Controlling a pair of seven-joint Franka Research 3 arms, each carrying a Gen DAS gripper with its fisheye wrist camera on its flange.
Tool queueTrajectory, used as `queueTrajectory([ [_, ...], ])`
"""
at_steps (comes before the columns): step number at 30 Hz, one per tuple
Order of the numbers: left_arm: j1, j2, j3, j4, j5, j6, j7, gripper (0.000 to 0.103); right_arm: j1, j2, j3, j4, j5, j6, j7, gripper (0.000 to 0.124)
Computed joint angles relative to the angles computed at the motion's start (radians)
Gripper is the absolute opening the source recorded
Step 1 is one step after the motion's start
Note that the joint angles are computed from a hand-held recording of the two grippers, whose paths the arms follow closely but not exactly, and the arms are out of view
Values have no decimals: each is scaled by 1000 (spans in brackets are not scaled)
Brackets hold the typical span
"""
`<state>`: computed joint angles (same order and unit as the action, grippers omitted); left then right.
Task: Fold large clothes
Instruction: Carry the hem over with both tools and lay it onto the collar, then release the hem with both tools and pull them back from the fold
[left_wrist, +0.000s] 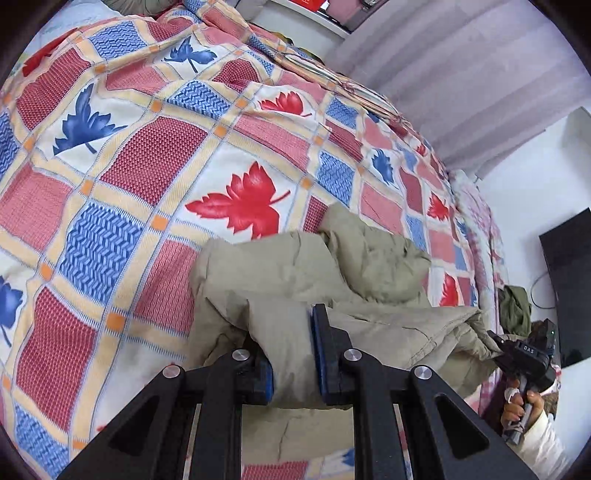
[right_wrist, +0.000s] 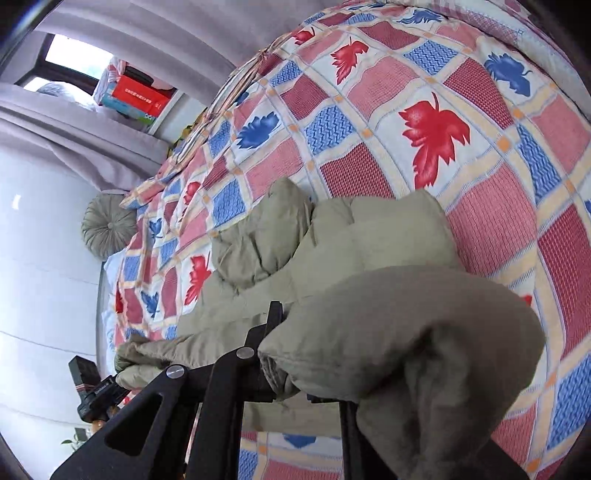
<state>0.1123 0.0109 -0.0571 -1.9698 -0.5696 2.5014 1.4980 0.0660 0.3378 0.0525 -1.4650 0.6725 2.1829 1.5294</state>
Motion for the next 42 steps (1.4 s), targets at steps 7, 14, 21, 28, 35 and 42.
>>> queueTrajectory([
  [7,-13,174,-22,113,295,51,-199,19,44,300,-1,330,-143,-2,130,11],
  [14,4,158,-42,124,398,-2,-249,19,37,396,24,423,-188,-21,208,14],
  [21,-9,57,-40,55,408,29,-210,73,15,309,41,337,-163,15,144,79],
  [28,-35,24,-26,43,530,28,-287,77,32,231,22,256,-197,-11,78,78],
  [35,-93,112,-54,66,596,42,-291,53,100,204,-9,193,-318,6,44,18],
  [42,-119,301,-22,198,789,53,-497,53,149,323,-35,292,-421,11,63,15],
])
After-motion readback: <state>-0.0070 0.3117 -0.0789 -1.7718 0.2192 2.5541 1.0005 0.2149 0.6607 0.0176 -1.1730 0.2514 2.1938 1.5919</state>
